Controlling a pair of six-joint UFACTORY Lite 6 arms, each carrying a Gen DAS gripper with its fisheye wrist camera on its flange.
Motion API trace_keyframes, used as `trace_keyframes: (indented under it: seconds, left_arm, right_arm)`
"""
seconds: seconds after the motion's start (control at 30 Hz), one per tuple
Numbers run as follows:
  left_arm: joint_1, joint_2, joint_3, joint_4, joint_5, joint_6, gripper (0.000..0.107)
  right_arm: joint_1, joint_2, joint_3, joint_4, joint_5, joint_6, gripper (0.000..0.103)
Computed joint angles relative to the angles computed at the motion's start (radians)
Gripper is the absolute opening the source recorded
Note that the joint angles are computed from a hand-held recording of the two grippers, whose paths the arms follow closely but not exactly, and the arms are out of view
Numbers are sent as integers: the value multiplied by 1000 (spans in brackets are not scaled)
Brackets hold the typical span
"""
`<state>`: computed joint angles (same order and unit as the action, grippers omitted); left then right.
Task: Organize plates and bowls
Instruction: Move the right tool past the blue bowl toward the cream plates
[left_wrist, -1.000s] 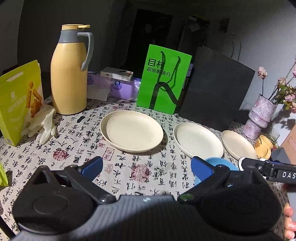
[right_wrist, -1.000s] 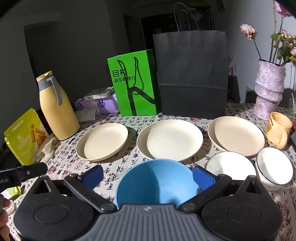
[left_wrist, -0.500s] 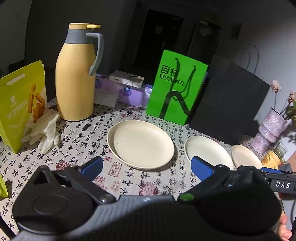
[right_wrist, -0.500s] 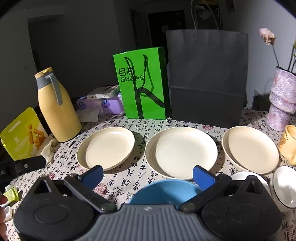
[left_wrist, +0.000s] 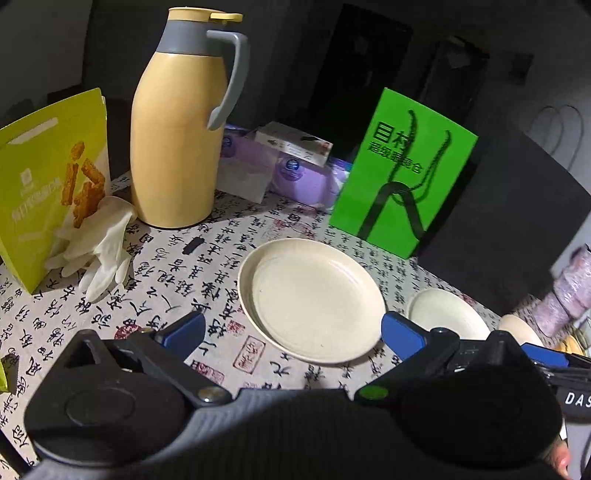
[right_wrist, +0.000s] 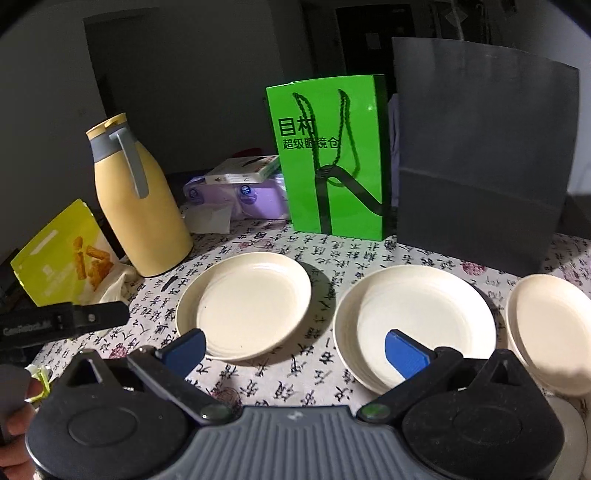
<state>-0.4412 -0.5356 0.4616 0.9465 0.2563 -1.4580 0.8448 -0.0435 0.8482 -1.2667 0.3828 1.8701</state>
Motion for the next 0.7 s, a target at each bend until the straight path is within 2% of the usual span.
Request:
trace_keyframes:
  seconds: [0.2,0.4,0.53,0.7]
  left_arm:
    - [38,114,59,132,-3,-171,103]
    - [62,252,130,266,18,-371,103]
    - [87,346,181,306,15,-447,103]
    - [79,445,247,387,65,-587,103]
  right_arm:
    - [-90,116,126,70,-79,-166,103]
    - [-215,214,240,205,-234,-422,103]
    - [-258,312,349,482,-249,-737,103]
    - [-263,458,500,615,-210,-916,103]
